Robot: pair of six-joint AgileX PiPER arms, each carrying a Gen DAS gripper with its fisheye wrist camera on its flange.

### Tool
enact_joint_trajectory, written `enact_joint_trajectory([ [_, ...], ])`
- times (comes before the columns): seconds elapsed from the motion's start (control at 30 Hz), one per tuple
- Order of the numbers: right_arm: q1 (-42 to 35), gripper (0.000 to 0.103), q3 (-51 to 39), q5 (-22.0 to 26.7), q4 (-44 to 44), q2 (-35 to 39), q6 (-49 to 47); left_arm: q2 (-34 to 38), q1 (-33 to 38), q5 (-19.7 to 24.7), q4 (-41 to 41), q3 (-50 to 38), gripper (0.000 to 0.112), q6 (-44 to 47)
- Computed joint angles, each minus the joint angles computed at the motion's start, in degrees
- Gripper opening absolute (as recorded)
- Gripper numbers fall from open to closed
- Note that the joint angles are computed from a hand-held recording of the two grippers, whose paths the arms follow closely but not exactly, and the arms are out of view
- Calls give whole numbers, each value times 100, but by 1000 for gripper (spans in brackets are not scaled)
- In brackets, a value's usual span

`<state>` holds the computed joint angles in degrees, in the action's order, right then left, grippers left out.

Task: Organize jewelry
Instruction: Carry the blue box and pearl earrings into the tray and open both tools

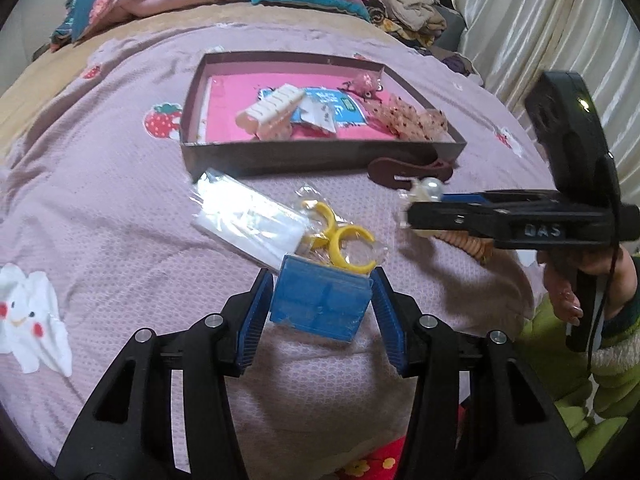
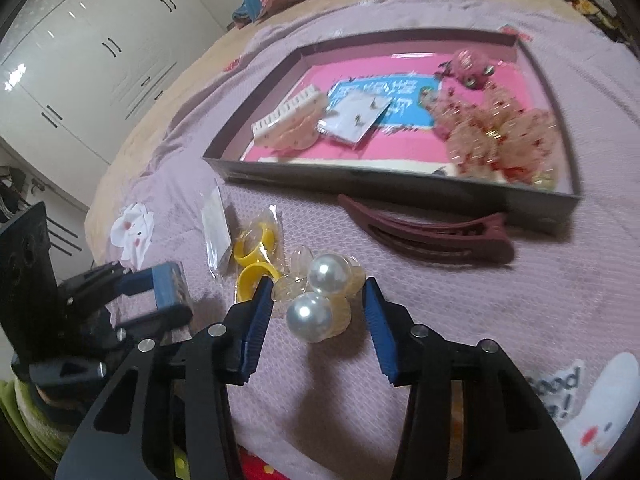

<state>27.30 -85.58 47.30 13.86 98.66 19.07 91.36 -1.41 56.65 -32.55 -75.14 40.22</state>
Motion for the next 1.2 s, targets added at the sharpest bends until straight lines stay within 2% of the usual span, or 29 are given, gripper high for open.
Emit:
enact_joint_trajectory([
  [0.3, -42, 45, 537, -85, -739, -840, 520, 82, -49, 129, 109, -560, 42, -236],
  [0.63, -227, 45, 803, -106, -1147, -1426, 834, 281, -273, 245, 221, -1238, 42, -477],
  [1.2, -493, 45, 548, 62, -1758, -1682, 1058, 858, -843, 342, 380, -2408, 42, -878],
])
